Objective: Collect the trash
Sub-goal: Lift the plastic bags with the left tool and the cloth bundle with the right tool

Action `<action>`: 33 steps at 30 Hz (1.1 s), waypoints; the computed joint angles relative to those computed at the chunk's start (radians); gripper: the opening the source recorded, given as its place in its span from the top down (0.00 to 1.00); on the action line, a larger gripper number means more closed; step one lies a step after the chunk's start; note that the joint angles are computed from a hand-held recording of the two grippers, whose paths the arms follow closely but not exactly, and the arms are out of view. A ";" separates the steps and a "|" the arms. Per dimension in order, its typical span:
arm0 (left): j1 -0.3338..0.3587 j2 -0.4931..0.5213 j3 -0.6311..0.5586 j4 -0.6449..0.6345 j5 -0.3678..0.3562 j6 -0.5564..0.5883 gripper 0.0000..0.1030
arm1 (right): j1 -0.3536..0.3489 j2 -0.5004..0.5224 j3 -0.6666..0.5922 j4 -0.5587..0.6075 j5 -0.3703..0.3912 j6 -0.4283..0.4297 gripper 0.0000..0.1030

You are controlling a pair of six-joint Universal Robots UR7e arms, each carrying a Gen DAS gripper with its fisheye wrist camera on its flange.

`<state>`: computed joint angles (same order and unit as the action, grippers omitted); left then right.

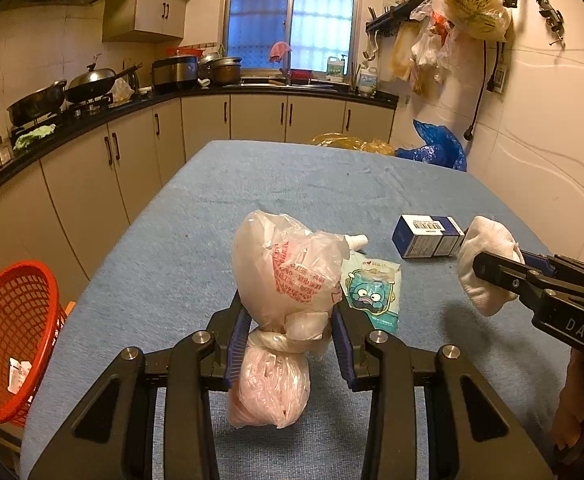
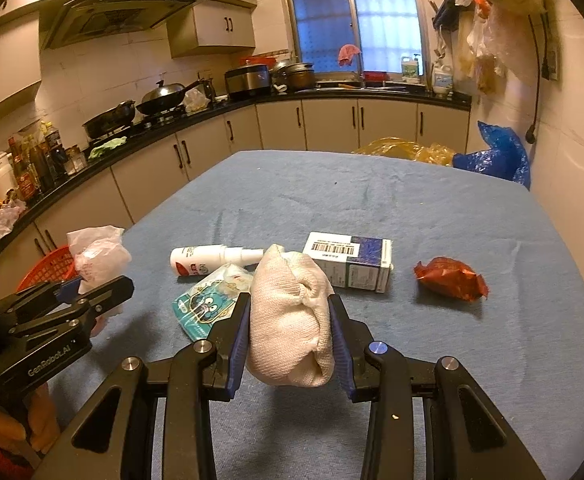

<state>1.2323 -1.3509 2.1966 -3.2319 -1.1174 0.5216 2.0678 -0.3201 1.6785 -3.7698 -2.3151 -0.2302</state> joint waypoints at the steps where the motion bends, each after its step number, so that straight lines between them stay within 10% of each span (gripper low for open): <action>1: -0.001 0.000 0.004 -0.010 0.001 0.005 0.65 | 0.003 0.002 -0.003 -0.004 -0.009 0.000 0.61; 33: -0.024 -0.110 0.060 -0.034 0.001 0.034 0.65 | 0.123 0.066 -0.083 -0.021 -0.208 -0.039 0.61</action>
<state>1.2088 -1.4609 2.2567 -3.2660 -1.1159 0.5554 2.1903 -0.2544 1.5954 -3.7904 -2.5229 -0.2697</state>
